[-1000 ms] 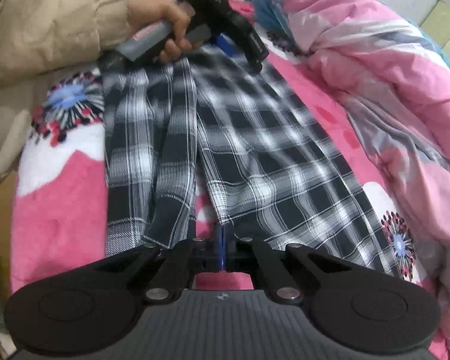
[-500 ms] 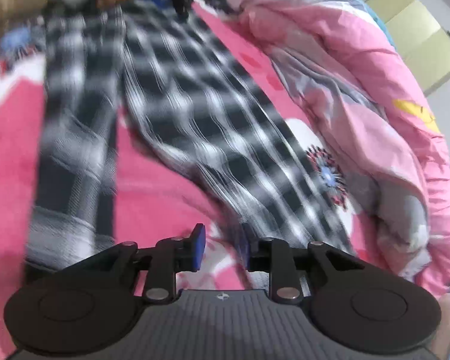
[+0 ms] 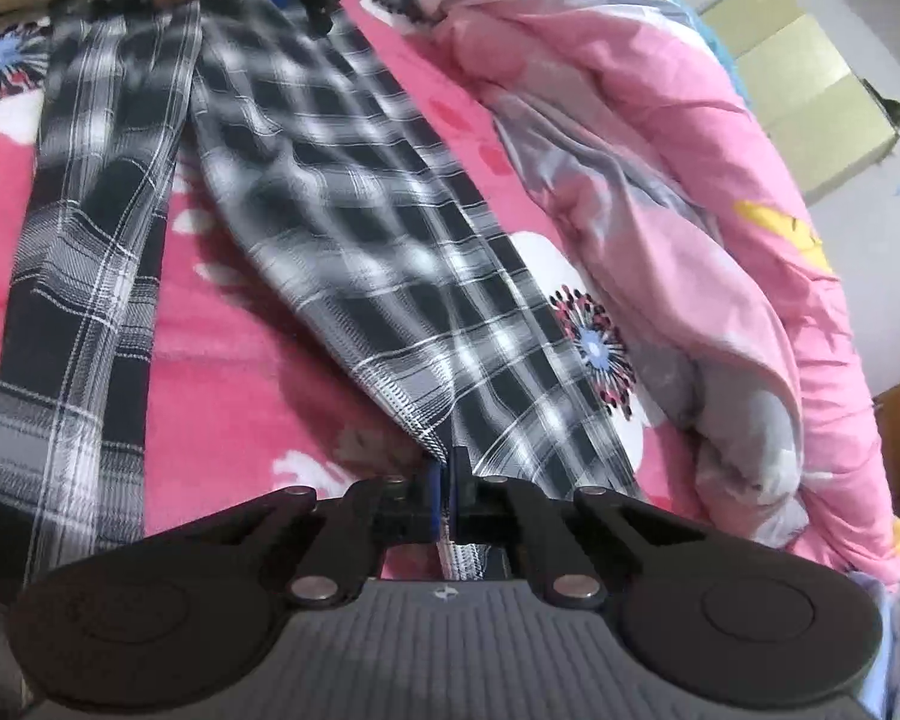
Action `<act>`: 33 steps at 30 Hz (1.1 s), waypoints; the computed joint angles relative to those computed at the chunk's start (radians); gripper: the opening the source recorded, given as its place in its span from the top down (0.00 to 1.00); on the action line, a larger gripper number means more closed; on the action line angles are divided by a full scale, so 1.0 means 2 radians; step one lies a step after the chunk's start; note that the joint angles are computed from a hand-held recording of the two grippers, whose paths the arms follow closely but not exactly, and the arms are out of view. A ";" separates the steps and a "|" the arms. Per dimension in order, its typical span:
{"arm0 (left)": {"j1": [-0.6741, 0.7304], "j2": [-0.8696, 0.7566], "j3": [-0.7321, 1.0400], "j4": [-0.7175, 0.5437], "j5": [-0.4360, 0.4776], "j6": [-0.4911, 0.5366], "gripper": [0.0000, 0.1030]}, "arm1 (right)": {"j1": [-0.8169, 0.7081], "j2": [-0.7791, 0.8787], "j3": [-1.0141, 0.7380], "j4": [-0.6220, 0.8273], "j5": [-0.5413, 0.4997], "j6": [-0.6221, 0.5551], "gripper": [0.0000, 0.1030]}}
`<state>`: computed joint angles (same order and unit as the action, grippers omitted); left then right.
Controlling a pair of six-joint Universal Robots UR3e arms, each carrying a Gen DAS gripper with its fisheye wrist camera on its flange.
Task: Fold clothes
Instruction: 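Pull the plaid pants leg flat with the right gripper and release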
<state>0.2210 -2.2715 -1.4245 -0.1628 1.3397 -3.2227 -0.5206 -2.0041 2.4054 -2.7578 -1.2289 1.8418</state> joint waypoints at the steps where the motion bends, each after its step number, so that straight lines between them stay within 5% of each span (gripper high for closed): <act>1: 0.000 0.000 0.000 0.000 0.000 0.000 0.34 | 0.005 0.004 0.006 -0.008 -0.008 -0.006 0.99; 5: 0.002 0.000 -0.001 0.001 -0.003 -0.001 0.34 | 0.027 0.020 0.029 -0.030 -0.045 -0.022 0.98; 12: 0.000 -0.001 0.004 -0.003 -0.001 -0.001 0.34 | -0.102 -0.149 0.004 0.248 0.042 -0.022 0.97; 15: 0.000 -0.001 0.003 -0.003 -0.002 -0.002 0.34 | -0.183 -0.186 -0.005 0.301 0.083 -0.003 0.97; 23: -0.001 0.000 0.001 0.000 0.000 -0.002 0.34 | -0.177 0.020 -0.053 0.119 0.056 0.255 0.96; 27: -0.002 -0.002 0.004 -0.002 0.002 -0.001 0.34 | -0.142 0.102 -0.092 0.102 -0.023 0.314 0.94; 33: -0.005 -0.003 0.005 -0.002 0.008 -0.001 0.34 | -0.301 0.010 -0.075 0.196 0.046 0.403 0.66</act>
